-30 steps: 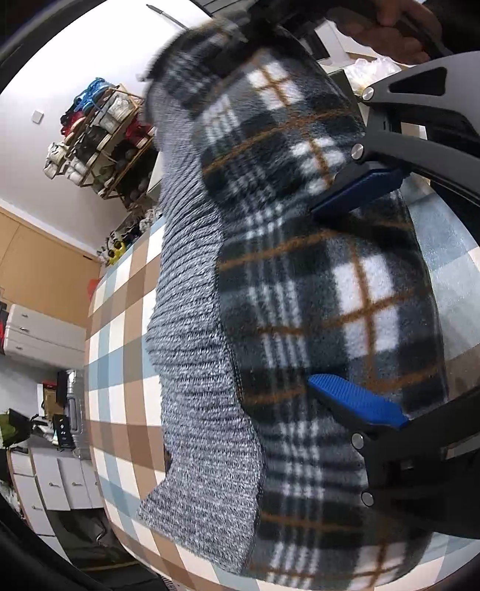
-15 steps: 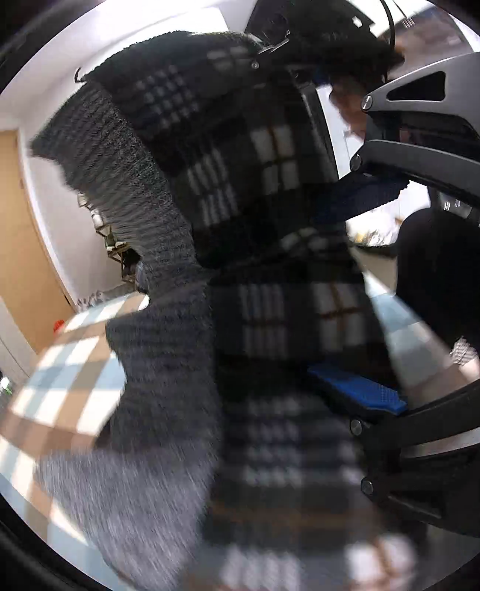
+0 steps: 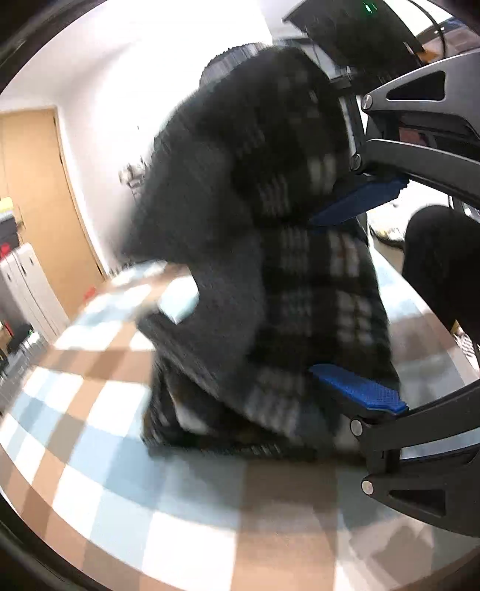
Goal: Fold large clothes
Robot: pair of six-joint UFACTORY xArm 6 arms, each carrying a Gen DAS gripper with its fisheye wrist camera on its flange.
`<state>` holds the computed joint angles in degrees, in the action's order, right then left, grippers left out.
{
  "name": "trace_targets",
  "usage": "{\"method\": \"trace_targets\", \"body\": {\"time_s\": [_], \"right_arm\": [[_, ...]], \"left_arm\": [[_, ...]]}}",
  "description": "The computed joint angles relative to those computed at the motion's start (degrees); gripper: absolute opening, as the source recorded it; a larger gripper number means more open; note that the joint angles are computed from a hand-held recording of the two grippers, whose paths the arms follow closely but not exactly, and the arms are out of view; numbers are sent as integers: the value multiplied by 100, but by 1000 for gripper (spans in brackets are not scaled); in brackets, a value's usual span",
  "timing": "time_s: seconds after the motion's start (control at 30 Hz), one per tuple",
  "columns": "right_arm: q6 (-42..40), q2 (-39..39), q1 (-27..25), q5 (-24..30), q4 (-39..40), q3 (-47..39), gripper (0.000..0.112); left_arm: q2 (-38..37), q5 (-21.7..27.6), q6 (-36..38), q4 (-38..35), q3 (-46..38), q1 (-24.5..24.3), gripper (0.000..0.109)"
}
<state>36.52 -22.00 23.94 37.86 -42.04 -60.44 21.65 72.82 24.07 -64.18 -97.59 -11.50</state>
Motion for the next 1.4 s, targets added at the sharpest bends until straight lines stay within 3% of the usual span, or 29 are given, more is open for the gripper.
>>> {"method": "trace_targets", "body": {"time_s": [0.1,0.17,0.23,0.3,0.47,0.53,0.7,0.9,0.97,1.1,1.2,1.3,1.4], "right_arm": [[-58,228,179,237,-12,-218,33],[-289,392,240,348,170,-428,33],[-530,584,182,485,397,-762,33],[-692,754,-21,633,818,-1163,33],[-529,1030,-348,1082,1444,-1885,33],[-591,1204,-264,1280,1455,-2112,33],[-648,1776,244,1489,915,-2567,33],[-697,2753,119,1907,903,-3990,33],[-605,2971,131,1957,536,-4254,33],[-1114,2973,456,2074,108,-3774,33],[-1442,2670,813,1961,-132,-2786,33],[-1219,2120,1082,1551,-739,-1675,34],[-757,1473,1286,1237,-1625,-610,34]], "left_arm": [[295,243,36,-109,-311,-26,73],[639,334,-317,121,-623,-57,73],[903,505,-538,-96,-873,45,73],[692,424,-550,-160,-593,153,73],[400,152,-259,548,-305,210,73],[682,190,-725,602,-364,245,71],[655,9,-824,194,-36,255,72],[593,-31,-813,102,138,122,72],[538,-11,-765,81,276,133,72],[572,140,-879,58,239,217,72],[275,-355,-780,-558,678,368,72],[19,-725,-578,-1110,1079,529,72],[102,-676,-666,-1014,1033,497,72]]}}
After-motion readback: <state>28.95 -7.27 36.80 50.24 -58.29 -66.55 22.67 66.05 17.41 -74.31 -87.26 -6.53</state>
